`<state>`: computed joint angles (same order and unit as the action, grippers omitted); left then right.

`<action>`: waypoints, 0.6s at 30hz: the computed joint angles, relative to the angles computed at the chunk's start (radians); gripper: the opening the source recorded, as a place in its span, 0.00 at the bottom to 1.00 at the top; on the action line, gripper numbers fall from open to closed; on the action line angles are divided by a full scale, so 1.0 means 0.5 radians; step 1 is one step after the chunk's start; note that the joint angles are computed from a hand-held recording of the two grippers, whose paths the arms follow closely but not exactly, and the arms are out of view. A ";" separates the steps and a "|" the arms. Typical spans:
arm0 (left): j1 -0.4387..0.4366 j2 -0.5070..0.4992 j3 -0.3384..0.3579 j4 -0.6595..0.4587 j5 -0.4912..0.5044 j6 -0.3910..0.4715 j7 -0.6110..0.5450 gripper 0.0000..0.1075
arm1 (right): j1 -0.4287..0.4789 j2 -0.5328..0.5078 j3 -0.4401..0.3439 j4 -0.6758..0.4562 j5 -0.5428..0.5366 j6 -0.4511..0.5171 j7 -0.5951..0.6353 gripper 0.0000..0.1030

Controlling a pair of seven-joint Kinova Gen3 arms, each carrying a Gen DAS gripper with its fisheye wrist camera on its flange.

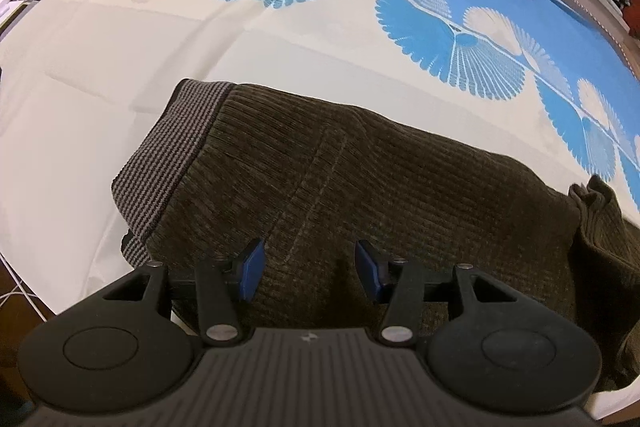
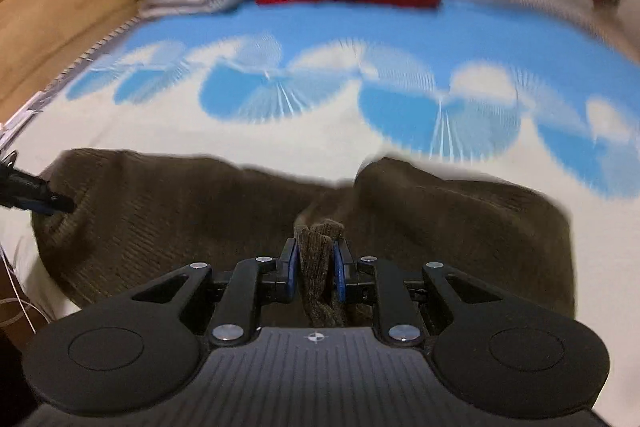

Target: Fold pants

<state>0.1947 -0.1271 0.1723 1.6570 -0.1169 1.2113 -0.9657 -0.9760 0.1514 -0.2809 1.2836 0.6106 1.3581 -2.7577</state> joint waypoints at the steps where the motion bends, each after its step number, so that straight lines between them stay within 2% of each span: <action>1: 0.002 -0.001 0.000 0.001 0.000 -0.001 -0.010 0.52 | -0.008 0.008 0.003 -0.035 -0.032 0.030 -0.017 0.19; 3: 0.001 -0.010 -0.004 0.011 0.005 -0.011 -0.026 0.54 | -0.007 0.022 -0.015 -0.068 0.001 0.060 -0.047 0.19; 5: -0.005 -0.012 -0.011 0.014 0.017 -0.013 -0.037 0.54 | 0.071 0.038 -0.162 -0.098 0.075 0.116 -0.119 0.19; 7: -0.010 -0.016 -0.013 0.015 0.025 -0.015 -0.036 0.54 | 0.071 0.078 -0.218 -0.136 0.168 0.173 -0.227 0.18; 9: -0.011 -0.021 -0.010 0.017 0.028 -0.020 -0.040 0.54 | -0.063 0.105 -0.131 -0.156 0.315 0.240 -0.325 0.18; 11: -0.011 -0.024 -0.009 0.017 0.034 -0.024 -0.053 0.54 | -0.233 0.112 -0.002 -0.134 0.471 0.244 -0.305 0.18; 12: -0.011 -0.024 -0.007 0.015 0.035 -0.024 -0.059 0.54 | -0.272 0.106 0.012 -0.108 0.535 0.203 -0.255 0.18; 14: -0.010 -0.021 -0.003 0.014 0.035 -0.023 -0.060 0.54 | -0.241 0.068 -0.063 -0.048 0.576 0.048 -0.126 0.18; 16: -0.009 -0.022 0.000 0.014 0.038 -0.026 -0.055 0.54 | -0.100 0.046 -0.245 -0.006 0.529 -0.115 0.036 0.18; 18: -0.007 -0.020 0.000 0.015 0.044 -0.027 -0.058 0.55 | 0.079 0.049 -0.430 0.014 0.376 -0.278 0.199 0.19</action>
<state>0.1913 -0.1370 0.1724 1.6643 -0.0948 1.1976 -0.9948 -0.9364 0.1758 -0.4961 1.2905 0.7987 1.2193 -2.6582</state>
